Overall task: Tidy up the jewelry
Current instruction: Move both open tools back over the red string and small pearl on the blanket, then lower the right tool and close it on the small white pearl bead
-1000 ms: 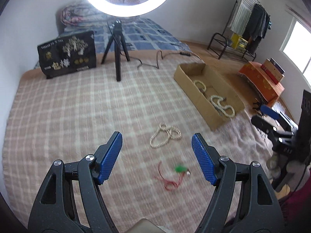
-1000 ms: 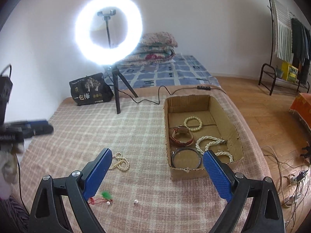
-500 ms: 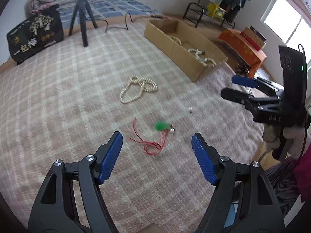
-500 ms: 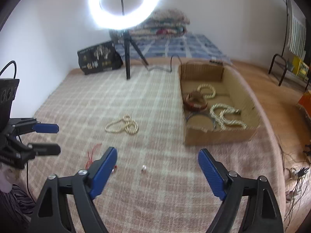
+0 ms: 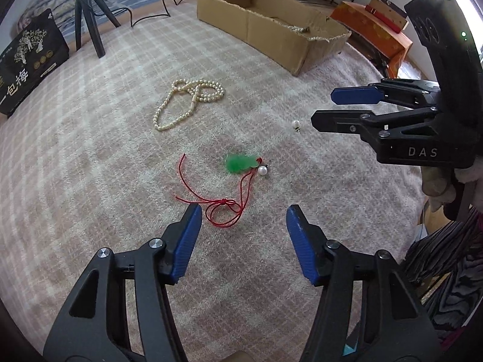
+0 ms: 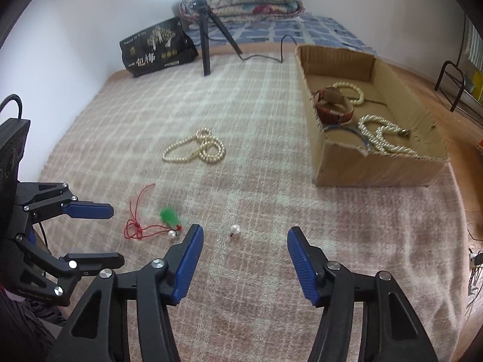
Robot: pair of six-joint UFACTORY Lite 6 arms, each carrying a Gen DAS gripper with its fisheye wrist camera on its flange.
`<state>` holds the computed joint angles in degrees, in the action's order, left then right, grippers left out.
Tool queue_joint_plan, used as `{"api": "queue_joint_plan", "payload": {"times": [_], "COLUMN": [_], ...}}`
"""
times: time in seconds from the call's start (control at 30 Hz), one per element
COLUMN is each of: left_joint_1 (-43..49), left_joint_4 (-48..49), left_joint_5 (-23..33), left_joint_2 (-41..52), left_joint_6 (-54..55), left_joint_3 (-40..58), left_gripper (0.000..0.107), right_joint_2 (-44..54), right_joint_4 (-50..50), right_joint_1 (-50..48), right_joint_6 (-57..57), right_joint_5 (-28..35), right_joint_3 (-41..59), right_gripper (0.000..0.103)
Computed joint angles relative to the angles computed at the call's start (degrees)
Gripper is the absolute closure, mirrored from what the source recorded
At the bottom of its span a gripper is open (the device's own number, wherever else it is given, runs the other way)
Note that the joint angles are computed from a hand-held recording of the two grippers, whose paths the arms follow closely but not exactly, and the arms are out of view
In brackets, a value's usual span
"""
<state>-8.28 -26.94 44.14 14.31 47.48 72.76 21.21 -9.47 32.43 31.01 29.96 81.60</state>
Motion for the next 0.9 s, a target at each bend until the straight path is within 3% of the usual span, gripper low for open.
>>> {"api": "queue_joint_plan", "payload": {"times": [0.3, 0.37, 0.5, 0.9], "left_joint_1": [-0.7, -0.7, -0.8, -2.3], "left_joint_4": [1.6, 1.9, 1.5, 2.4], "left_joint_5": [-1.6, -1.8, -1.9, -2.9], "left_joint_2": [4.3, 4.9, 5.5, 7.4], "left_joint_6": [-2.7, -3.1, -3.1, -5.2], "left_joint_3": [1.8, 1.8, 2.1, 3.7], "left_gripper": [0.057, 0.064, 0.065, 0.090], "right_joint_2": [4.5, 5.8, 7.2, 10.6], "right_joint_4": [1.5, 1.2, 2.1, 3.2], "right_joint_1": [0.7, 1.1, 0.8, 0.7], "right_joint_6": [-3.1, -3.5, -4.4, -6.5], "right_joint_5": [-0.3, 0.2, 0.1, 1.3], "right_joint_3": [2.2, 3.2, 4.4, 8.6], "right_gripper": [0.056, 0.058, 0.064, 0.077]}}
